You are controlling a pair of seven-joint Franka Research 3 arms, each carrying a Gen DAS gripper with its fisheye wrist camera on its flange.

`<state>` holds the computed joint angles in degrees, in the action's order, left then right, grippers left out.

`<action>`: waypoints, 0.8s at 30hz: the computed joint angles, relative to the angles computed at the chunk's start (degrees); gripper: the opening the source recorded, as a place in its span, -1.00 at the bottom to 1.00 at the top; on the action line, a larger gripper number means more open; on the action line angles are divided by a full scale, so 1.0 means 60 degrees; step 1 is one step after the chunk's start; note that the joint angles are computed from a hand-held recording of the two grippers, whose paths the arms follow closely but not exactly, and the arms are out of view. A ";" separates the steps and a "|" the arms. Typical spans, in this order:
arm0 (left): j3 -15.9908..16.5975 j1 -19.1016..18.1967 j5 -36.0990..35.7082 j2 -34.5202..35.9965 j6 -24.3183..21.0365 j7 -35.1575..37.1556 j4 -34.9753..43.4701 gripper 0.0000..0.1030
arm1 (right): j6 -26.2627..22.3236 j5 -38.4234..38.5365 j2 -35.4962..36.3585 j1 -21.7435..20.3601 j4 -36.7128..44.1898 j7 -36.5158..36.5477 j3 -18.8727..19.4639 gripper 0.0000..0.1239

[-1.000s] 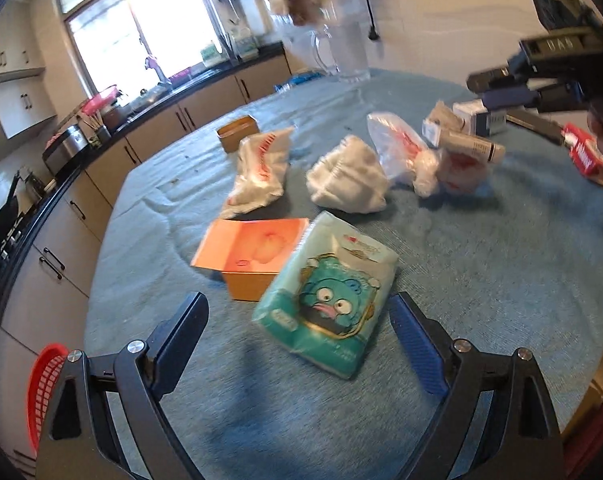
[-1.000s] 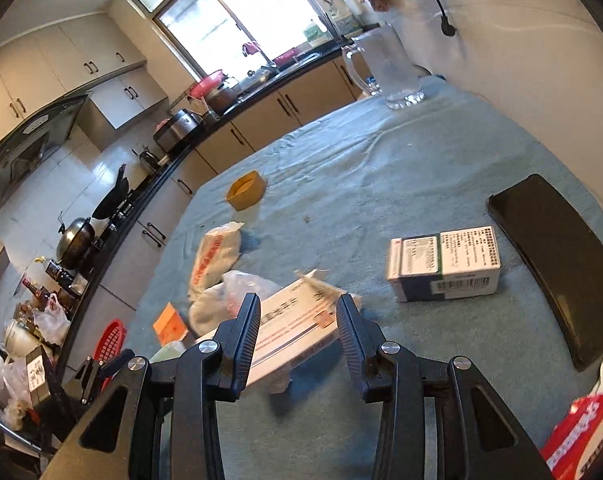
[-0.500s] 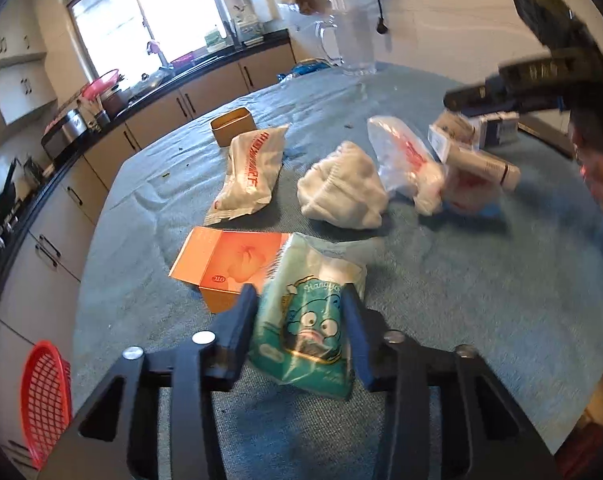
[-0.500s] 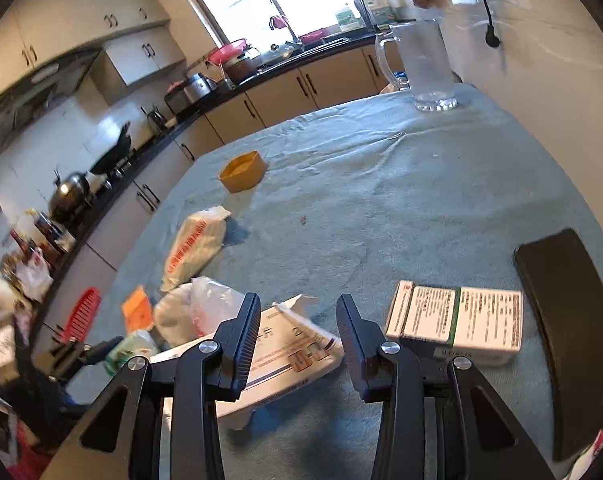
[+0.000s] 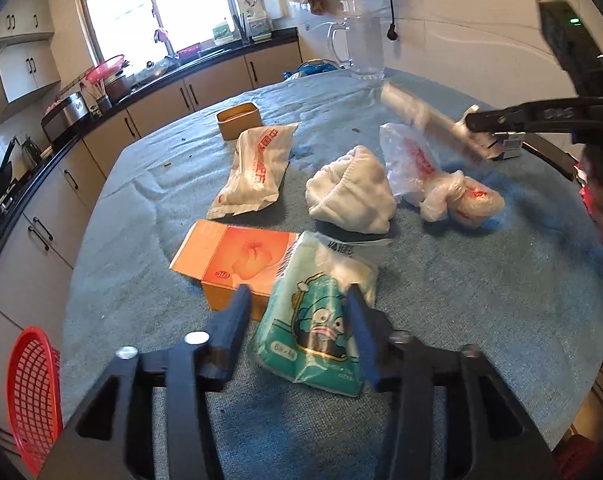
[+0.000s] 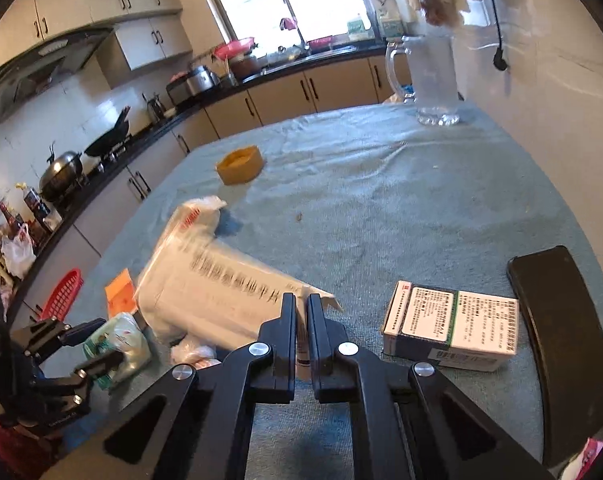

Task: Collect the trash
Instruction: 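Grasp the teal tissue pack with the left gripper while the right grasps the white medicine box, then carry the teal pack into the red wastebasket and release it while the right carries the white box there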

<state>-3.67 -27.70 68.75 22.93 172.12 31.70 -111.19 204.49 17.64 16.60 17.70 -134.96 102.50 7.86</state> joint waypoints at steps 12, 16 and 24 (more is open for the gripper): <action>0.0043 -0.0394 0.0420 -0.0155 -0.0502 -0.0004 -0.0174 0.46 | 0.1364 -0.1938 -0.0273 -0.0561 -0.0646 0.2254 0.0516 -0.90; -0.0246 -0.0170 0.0295 -0.0070 -0.0901 -0.0029 -0.0108 0.09 | 0.1408 -0.2205 -0.0204 -0.0501 -0.0623 0.2521 0.0484 -0.90; -0.0107 0.0059 0.1063 -0.0379 -0.0259 -0.1285 -0.0463 -0.21 | 0.1505 -0.2329 -0.0203 -0.0294 -0.0607 0.2618 0.0443 -0.90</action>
<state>-4.32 -27.35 75.13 20.66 170.57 23.99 -113.97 213.52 3.67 15.38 15.93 -138.60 118.21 10.52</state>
